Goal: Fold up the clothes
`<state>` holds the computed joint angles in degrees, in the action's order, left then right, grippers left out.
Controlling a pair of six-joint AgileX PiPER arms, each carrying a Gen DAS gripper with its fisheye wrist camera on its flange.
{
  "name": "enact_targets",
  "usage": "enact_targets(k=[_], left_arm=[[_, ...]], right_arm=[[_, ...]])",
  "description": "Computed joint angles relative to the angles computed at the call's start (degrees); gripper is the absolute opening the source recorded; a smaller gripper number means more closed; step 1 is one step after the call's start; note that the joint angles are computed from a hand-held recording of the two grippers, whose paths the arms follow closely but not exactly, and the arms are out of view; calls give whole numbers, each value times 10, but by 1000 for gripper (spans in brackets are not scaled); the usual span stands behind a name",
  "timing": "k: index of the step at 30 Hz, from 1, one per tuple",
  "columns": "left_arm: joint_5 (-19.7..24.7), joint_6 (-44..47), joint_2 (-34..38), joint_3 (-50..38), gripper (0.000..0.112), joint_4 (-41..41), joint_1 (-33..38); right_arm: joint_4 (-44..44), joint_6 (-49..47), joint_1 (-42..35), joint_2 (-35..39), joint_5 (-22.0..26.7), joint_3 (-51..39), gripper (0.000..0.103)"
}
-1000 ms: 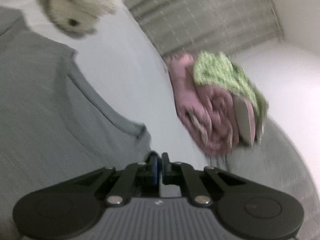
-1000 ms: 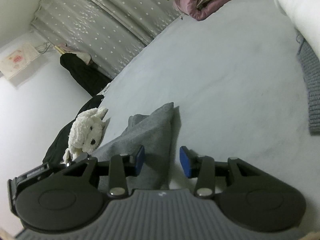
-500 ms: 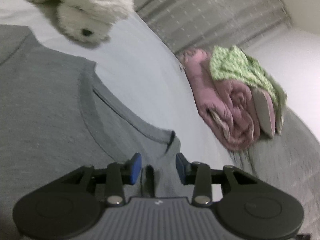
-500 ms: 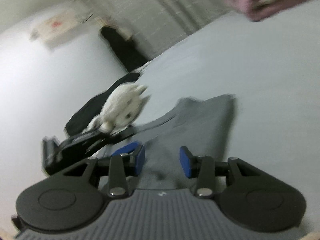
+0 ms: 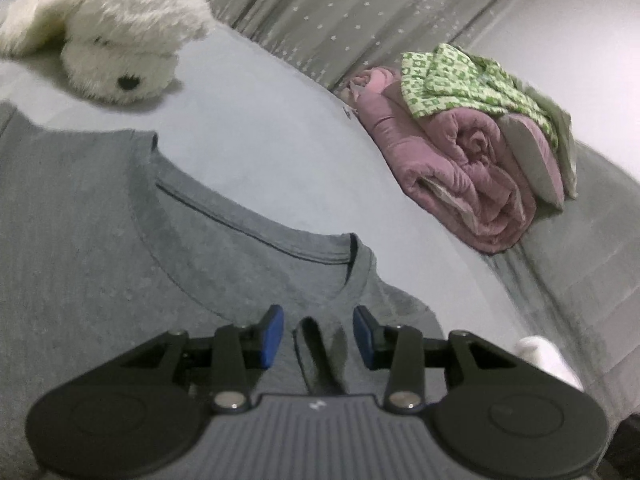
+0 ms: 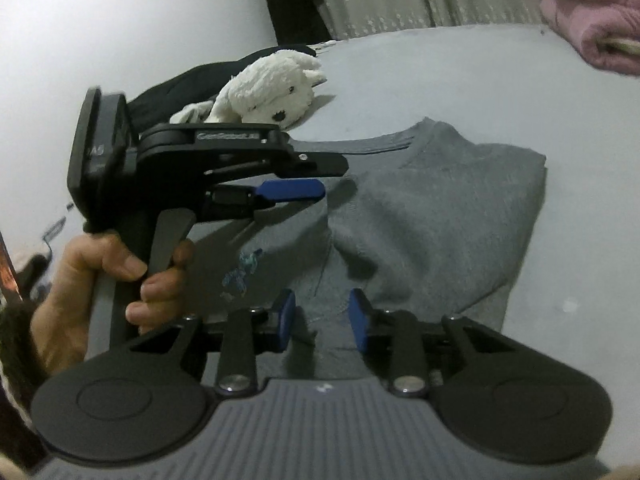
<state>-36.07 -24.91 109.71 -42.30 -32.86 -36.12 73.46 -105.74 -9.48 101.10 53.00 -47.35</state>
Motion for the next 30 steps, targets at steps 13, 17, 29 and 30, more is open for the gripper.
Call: enact_targets(k=[13,17,29,30], left_arm=[[-49,144,6,-20,4,-132,-39],[-28,137,12,-27,4,-130,-28],[-11,194,22,-46,4,-194,-28],[-11,186,21,-44,4,-187,-26]], right_arm=[[-11,2,-43,12,81,-22,4],[-28,1,-54,16,125,-31,4],[-73,1,-21,27,89,-36,11],[-72,6,-26,30,100,-41,14]])
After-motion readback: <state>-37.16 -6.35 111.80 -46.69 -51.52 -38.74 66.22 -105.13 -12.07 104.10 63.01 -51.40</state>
